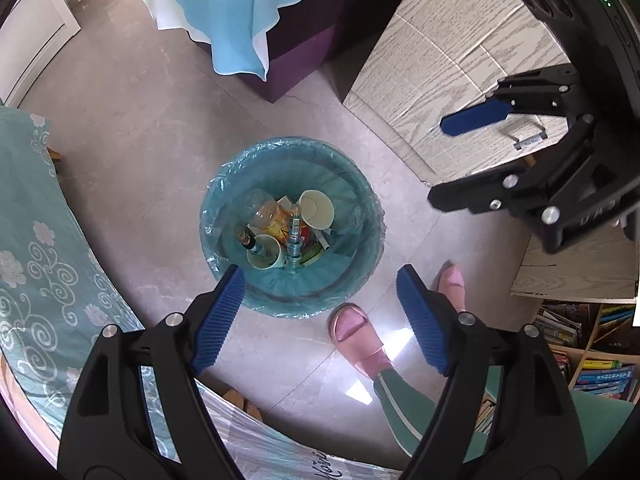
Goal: Collect trash
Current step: 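Move both open grippers back over the table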
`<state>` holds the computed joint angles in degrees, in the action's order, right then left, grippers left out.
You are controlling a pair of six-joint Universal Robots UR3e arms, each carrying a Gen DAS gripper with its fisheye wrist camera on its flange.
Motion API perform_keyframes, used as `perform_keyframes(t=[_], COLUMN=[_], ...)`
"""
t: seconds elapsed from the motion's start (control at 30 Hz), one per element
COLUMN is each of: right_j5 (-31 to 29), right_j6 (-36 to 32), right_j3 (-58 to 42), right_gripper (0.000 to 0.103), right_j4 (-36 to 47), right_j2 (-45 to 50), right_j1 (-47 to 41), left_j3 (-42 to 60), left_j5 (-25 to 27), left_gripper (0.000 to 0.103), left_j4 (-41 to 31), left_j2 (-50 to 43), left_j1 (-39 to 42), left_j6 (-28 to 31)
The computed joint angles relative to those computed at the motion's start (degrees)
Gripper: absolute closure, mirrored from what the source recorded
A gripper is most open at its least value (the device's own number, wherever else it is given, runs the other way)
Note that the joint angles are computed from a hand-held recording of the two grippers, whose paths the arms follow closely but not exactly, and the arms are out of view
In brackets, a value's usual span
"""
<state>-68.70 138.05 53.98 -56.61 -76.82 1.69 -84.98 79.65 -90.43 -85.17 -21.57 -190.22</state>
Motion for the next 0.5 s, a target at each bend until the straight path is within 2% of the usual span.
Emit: perform_keyframes(t=[0.3, 0.4, 0.5], right_j5=[1.31, 2.20, 3.71], right_j6=[2.14, 0.76, -2.33], right_j3=[-3.98, -10.10, -22.96], right_gripper=[0.023, 0.021, 0.020], right_j4=[4.14, 9.33, 19.88], right_j2=[0.23, 1.35, 4.31], right_j1=[-3.31, -4.02, -4.90], left_j3=[3.13, 4.97, 8.33], left_j5=[1.66, 1.44, 0.48], left_gripper=[0.020, 0.017, 0.016], left_j4=[-4.82, -8.09, -12.52], left_j2=[0.60, 2.24, 4.40], left_j1=[-0.93, -0.53, 0.06], left_j6=[1.83, 2.35, 2.24])
